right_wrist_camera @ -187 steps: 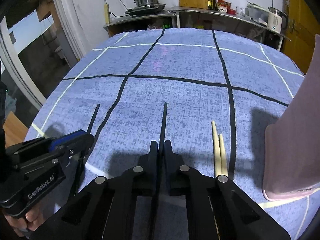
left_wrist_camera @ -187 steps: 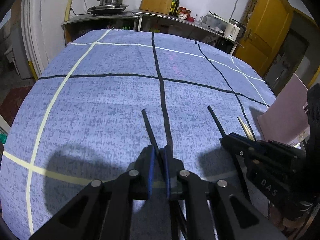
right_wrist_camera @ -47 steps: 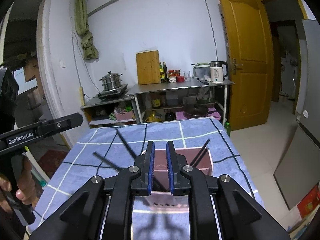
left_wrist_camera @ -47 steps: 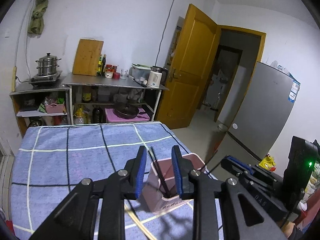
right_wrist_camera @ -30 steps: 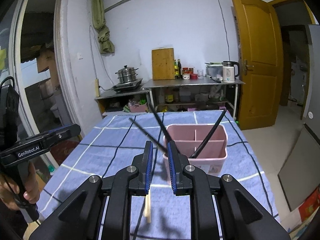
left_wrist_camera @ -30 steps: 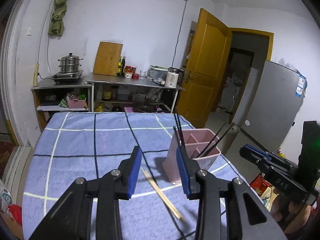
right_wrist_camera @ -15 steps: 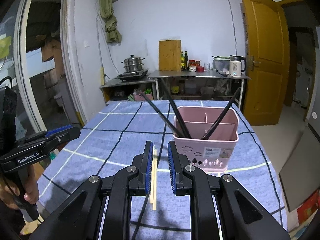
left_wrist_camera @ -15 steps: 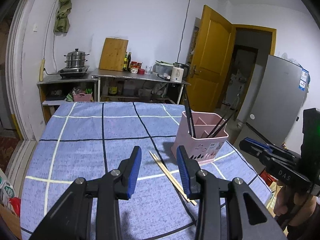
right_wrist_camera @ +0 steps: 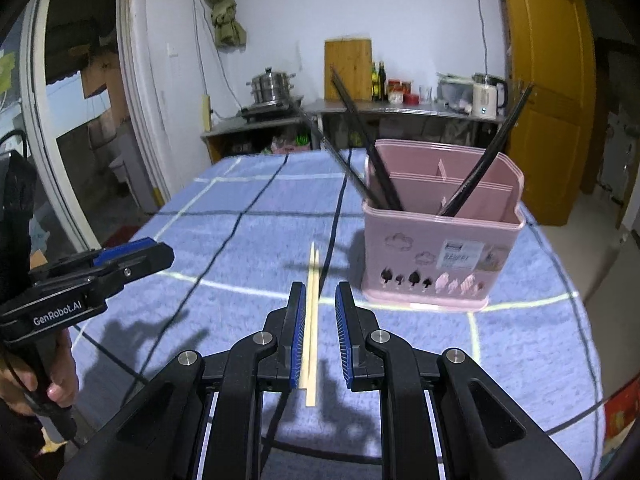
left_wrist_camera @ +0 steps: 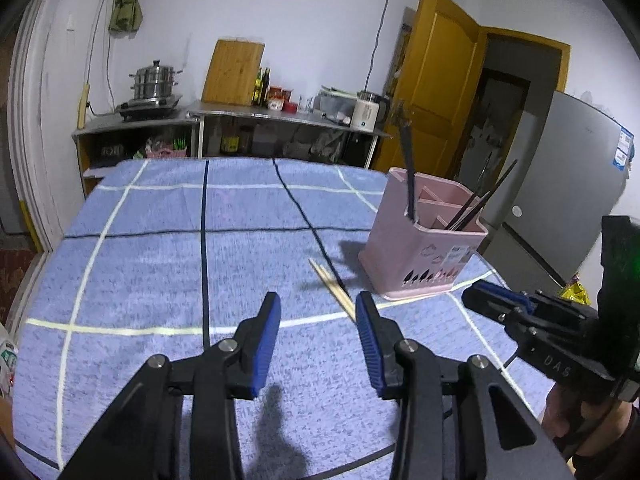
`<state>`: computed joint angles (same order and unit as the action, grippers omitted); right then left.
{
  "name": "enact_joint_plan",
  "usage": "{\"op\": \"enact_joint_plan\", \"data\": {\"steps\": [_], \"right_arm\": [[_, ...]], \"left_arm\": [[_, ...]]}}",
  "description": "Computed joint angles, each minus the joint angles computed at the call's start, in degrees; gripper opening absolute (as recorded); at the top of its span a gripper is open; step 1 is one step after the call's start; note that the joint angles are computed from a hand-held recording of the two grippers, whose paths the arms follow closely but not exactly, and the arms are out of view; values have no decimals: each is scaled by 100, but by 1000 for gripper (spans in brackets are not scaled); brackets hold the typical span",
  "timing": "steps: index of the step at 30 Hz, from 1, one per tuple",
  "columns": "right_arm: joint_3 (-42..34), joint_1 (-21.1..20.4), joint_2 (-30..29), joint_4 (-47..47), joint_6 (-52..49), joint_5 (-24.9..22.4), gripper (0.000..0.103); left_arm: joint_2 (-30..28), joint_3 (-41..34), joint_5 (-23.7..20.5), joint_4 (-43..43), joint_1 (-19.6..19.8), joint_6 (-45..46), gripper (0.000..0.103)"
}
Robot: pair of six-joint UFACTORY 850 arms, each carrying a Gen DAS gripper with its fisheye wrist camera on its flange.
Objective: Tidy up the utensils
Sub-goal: 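Move the open right gripper back toward the wooden chopsticks, then lower the right gripper onto one wooden chopstick and close it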
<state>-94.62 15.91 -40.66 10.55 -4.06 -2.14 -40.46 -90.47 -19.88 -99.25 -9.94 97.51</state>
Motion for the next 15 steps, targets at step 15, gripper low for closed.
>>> {"op": "enact_joint_plan", "data": {"steps": [15], "right_arm": [[-1555, -97, -1362, 290, -316, -1399, 16]], "left_arm": [[-827, -967, -63, 2110, 35, -2446, 44]]}}
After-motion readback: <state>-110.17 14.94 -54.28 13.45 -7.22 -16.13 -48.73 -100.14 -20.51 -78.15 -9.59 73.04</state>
